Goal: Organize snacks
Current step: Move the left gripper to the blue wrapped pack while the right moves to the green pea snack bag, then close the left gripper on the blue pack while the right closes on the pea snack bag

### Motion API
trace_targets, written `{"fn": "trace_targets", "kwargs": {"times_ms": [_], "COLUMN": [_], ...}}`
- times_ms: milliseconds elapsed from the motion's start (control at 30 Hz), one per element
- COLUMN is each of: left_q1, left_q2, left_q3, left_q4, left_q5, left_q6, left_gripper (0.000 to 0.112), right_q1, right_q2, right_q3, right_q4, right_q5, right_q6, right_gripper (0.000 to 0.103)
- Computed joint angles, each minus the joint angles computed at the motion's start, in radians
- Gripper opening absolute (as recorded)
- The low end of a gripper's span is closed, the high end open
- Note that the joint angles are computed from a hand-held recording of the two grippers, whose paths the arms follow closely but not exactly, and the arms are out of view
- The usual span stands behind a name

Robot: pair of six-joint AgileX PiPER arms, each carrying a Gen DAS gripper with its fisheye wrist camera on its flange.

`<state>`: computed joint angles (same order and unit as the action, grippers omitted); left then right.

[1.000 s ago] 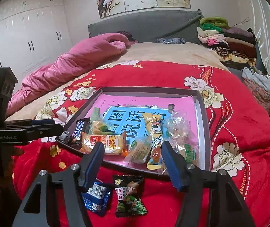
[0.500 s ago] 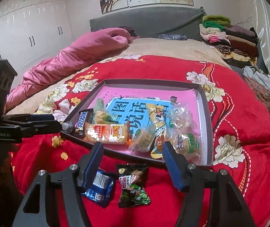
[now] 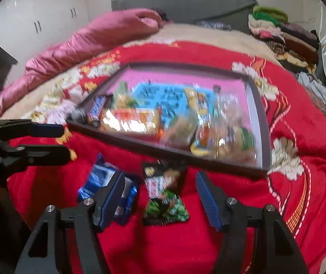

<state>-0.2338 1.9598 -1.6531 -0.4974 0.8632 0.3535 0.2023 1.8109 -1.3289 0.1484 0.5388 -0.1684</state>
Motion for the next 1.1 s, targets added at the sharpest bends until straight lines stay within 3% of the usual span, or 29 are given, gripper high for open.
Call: {"fn": "trace_targets", "kwargs": {"times_ms": [233, 600, 967, 1100], "left_q1": [-0.033, -0.099, -0.177, -0.195], "left_q2": [0.025, 0.067, 0.122, 0.134], "left_q3": [0.016, 0.033, -0.035, -0.05], "left_q4": [-0.011, -0.017, 0.148, 0.229], "left_q5": [0.021, -0.018, -0.076, -0.085], "left_q6": [-0.003, -0.082, -0.278, -0.336], "left_gripper": [0.077, 0.077, 0.077, 0.063], "right_q1": [-0.009, -0.017, -0.081, -0.113], "right_q2": [0.042, 0.073, 0.042, 0.023], "right_q3": [-0.01, -0.02, 0.002, 0.02], "right_q4": [-0.027, -0.024, 0.095, 0.216], "right_q5": [0.026, 0.014, 0.017, 0.011], "right_q6": [0.019, -0.035, -0.123, -0.21], "right_gripper": [0.057, 0.038, 0.035, 0.035]}}
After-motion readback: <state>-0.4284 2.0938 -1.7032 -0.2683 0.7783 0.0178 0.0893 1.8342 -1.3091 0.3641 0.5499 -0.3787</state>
